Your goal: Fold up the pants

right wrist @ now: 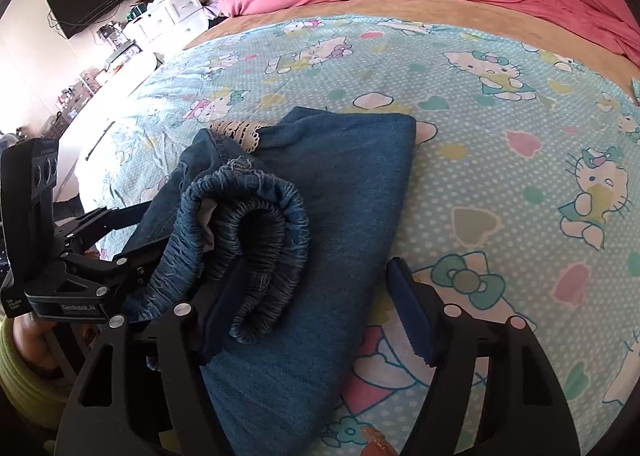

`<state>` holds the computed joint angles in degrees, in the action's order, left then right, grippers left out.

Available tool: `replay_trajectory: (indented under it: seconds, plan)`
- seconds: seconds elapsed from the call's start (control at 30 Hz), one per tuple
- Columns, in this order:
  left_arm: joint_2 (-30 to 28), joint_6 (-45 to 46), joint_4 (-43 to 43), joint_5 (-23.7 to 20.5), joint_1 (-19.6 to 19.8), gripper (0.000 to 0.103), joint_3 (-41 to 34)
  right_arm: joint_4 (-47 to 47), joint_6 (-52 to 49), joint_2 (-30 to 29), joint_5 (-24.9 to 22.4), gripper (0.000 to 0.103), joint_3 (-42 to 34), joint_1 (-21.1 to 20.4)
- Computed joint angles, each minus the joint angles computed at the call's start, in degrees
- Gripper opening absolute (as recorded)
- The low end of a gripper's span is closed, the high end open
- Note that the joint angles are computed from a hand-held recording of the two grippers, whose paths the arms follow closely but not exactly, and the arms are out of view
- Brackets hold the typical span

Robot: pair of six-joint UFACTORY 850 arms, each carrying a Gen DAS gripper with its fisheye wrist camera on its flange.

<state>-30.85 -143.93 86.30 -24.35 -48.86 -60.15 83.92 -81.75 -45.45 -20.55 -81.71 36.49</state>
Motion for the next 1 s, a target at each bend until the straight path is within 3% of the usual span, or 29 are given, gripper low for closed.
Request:
replay_trajectory:
  seconds: [0.17,0.23,0.37,0.47,0.67,0.77,1.0]
  plan:
    - [-0.49,-1.31,1.72,0.36,0.03,0.068,-0.62,0.95,-1.05,-0.74,-0.12,0.069,-0.85,0.12]
    - [-0.80,-0.51,1.34,0.38,0.03,0.063,-1.15,1.46,-1.58,-1.12,-0.49,0.065,-1.28,0.20]
    - [-0.93,-1.40,2.16,0.47,-0.01,0.051,-1.48,2.63,-4.12,-1.22,-0.82,0.046,-1.51,0.71]
    - [-1.19,3.67,-1.20,-0.69,-0.49,0.044,-2.45,5.01,-7.96,-0.81,-1.17,0.032,-0.97,1.00]
    - [-0.81,6.89,-3.23,-2.51,-1.15,0.025,-3.07,13.73,-19.56,1.08,-0.06,0.022,1.46,1.72]
    - [-0.02,6.05,-2.19,-2.97,-1.26,0.021,-2.68,16.20,-21.47,1.89,-2.14,0.016,2.03,1.27]
    - [1.90,4.74,0.11,-4.91,-0.35,0.021,-2.23,17.72,-22.42,2.27,-2.91,0.015,0.26,1.49]
